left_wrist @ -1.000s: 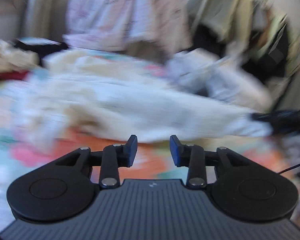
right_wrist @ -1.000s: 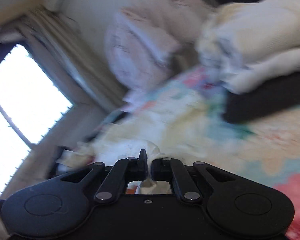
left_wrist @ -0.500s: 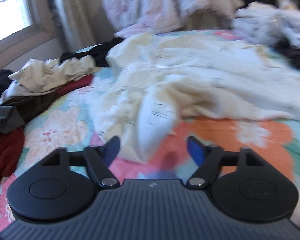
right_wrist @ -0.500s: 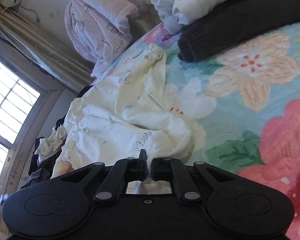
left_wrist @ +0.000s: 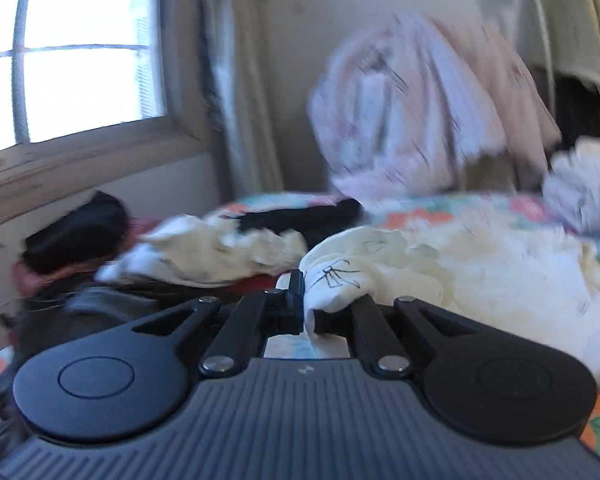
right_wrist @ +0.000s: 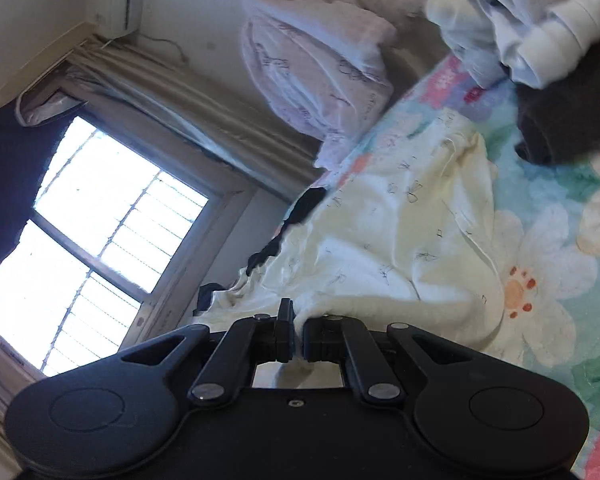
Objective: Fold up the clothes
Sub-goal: 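Hold the shirt edge with the right gripper while the left gripper regrasps the shirt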
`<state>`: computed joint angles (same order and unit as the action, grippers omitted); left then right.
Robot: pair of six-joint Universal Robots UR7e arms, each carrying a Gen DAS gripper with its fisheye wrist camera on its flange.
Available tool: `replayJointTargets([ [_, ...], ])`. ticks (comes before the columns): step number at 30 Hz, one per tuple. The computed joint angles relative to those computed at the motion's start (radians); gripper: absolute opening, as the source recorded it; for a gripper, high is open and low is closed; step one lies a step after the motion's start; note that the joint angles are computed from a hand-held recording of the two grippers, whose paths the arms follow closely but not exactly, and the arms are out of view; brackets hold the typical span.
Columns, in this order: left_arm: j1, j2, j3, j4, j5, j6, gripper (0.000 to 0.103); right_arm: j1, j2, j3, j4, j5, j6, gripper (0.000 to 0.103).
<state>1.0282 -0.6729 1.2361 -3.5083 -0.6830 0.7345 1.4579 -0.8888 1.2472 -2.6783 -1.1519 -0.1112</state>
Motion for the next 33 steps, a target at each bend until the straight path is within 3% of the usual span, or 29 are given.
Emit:
replayJointTargets([
  [2, -0.005, -0.055, 0.087, 0.06, 0.073, -0.058, 0.011, 0.007, -0.02, 0.017, 0.067, -0.06, -0.047, 0.007],
  [4, 0.012, -0.081, 0.146, 0.208, 0.153, -0.168, 0.022, 0.022, -0.031, 0.048, 0.096, -0.201, -0.098, 0.007],
  [5, 0.03, -0.097, 0.179, 0.277, 0.146, -0.236, 0.022, 0.028, -0.032, 0.063, 0.102, -0.275, -0.12, 0.007],
  [7, 0.058, -0.113, 0.213, 0.359, 0.132, -0.353, 0.022, 0.019, -0.036, 0.1, 0.085, -0.336, -0.098, 0.007],
  [9, 0.077, -0.127, 0.232, 0.39, 0.103, -0.456, 0.022, 0.007, -0.045, 0.129, 0.056, -0.349, -0.07, 0.007],
  [12, 0.081, -0.131, 0.235, 0.319, 0.059, -0.456, 0.027, 0.003, -0.074, 0.158, 0.005, -0.322, -0.06, 0.007],
  [13, 0.081, -0.131, 0.235, 0.285, 0.039, -0.429, 0.036, 0.005, -0.084, 0.155, 0.006, -0.308, -0.068, 0.007],
  [14, 0.081, -0.129, 0.229, 0.261, 0.021, -0.402, 0.053, 0.009, -0.091, 0.147, 0.016, -0.299, -0.086, 0.007],
  [16, 0.086, -0.118, 0.197, 0.266, -0.005, -0.362, 0.058, 0.026, -0.096, 0.133, 0.005, -0.321, -0.128, 0.007],
  [20, 0.084, -0.127, 0.198, 0.396, 0.003, -0.462, 0.059, 0.076, -0.044, 0.082, -0.014, -0.559, -0.177, 0.007],
  [21, 0.085, -0.136, 0.22, 0.408, -0.011, -0.495, 0.06, 0.075, -0.038, 0.081, -0.013, -0.578, -0.175, 0.007],
  [24, 0.085, -0.16, 0.29, 0.416, -0.04, -0.58, 0.063, 0.056, -0.037, 0.108, -0.033, -0.549, -0.146, 0.007],
  [27, 0.089, -0.178, 0.314, 0.505, -0.088, -0.654, 0.062, 0.046, -0.037, 0.125, -0.031, -0.544, -0.116, 0.007],
  [31, 0.084, -0.124, 0.248, 0.55, -0.02, -0.577, 0.063, 0.041, -0.04, 0.131, -0.024, -0.53, -0.121, 0.007],
  [33, 0.096, -0.102, 0.197, 0.601, -0.02, -0.615, 0.068, 0.039, -0.041, 0.126, -0.026, -0.527, -0.12, 0.007],
])
